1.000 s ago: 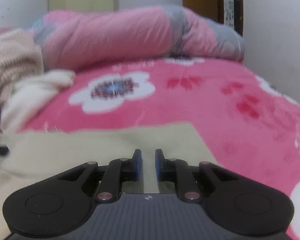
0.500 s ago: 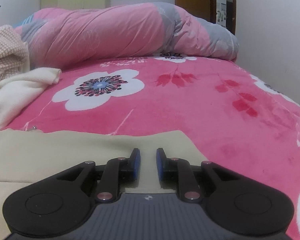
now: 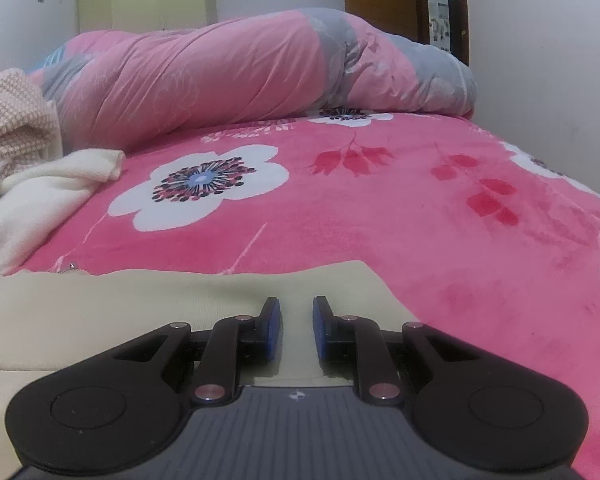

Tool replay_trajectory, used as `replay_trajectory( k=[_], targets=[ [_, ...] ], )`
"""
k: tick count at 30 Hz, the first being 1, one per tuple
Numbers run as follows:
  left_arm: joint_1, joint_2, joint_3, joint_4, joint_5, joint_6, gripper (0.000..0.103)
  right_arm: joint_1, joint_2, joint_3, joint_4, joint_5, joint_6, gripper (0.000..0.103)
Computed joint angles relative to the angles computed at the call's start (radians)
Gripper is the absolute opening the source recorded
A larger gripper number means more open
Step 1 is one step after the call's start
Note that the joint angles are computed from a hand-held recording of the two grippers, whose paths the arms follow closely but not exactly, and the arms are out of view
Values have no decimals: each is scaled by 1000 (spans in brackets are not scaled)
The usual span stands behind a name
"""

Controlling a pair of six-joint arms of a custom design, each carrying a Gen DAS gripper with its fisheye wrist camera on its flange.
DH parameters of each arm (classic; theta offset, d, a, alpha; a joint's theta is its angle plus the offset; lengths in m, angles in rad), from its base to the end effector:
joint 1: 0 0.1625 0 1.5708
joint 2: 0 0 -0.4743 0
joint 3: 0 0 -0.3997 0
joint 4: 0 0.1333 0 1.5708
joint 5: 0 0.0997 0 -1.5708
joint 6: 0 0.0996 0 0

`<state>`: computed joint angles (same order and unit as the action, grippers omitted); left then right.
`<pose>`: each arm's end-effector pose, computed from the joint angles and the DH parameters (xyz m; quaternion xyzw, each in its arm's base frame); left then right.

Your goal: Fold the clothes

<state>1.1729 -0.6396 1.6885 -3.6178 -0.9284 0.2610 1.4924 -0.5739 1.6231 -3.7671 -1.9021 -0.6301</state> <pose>-0.0937 -0.7209 0.1397 0.1266 0.8372 -0.4720 0.2455 0.0439 -0.7300 0.1256 0.1396 -0.8215 0.4539 0.3156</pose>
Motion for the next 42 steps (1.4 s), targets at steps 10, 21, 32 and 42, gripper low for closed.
replay_trajectory(
  k=[10,21,32,42],
  targets=[
    [-33,-36,177,10,-63,51,103,5,7,-3,-8,-12,-4,19],
    [-33,17,140,29,25,61,103,6,7,-3,-9,-12,-7,19],
    [-32,2,170,16,18,47,103,46,-45,63,-23,-64,103,29],
    [-24,-4,176,16,-5,69,103,75,48,372,-373,93,-9,42]
  ],
)
